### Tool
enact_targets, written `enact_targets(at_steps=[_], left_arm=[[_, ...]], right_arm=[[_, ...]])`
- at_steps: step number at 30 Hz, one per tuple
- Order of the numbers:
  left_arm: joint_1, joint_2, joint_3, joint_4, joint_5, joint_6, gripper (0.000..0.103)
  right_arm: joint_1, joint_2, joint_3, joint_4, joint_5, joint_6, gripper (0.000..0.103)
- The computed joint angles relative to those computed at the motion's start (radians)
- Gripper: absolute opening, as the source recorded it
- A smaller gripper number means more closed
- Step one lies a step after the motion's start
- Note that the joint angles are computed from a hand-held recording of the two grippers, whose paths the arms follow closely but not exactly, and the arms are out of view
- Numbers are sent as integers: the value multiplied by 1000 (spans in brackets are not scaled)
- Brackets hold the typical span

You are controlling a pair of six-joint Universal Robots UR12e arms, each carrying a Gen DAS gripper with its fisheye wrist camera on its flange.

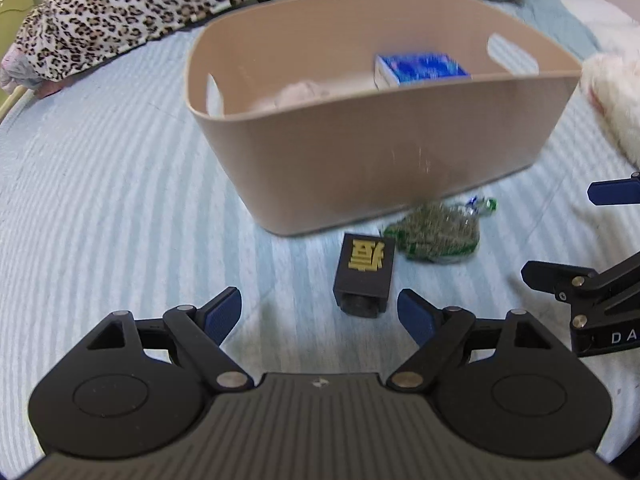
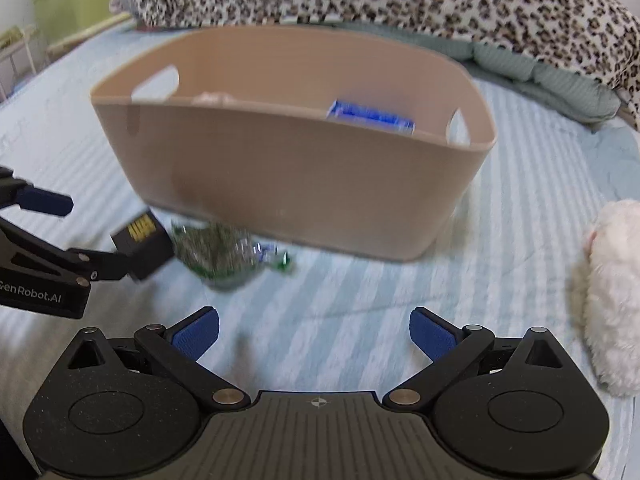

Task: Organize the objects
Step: 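Move both items over the basket and open both tools to drop them, then grasp the black gold-lettered box with the left tool while the right tool grasps the herb bag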

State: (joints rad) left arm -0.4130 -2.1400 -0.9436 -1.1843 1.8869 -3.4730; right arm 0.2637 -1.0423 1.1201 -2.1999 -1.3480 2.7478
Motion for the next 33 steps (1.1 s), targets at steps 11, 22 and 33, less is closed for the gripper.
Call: enact_targets(at_steps=[11, 22, 33], left_arm=[[26, -7, -39, 57, -54, -38, 86], [44, 3, -70, 100, -75, -54, 84], [54, 25, -89, 97, -121, -15, 36]], right_arm=[[13, 37, -23, 28, 6, -35, 103], [39, 75, -55, -21, 34, -41, 103], [31, 74, -46, -37, 123, -55, 63]])
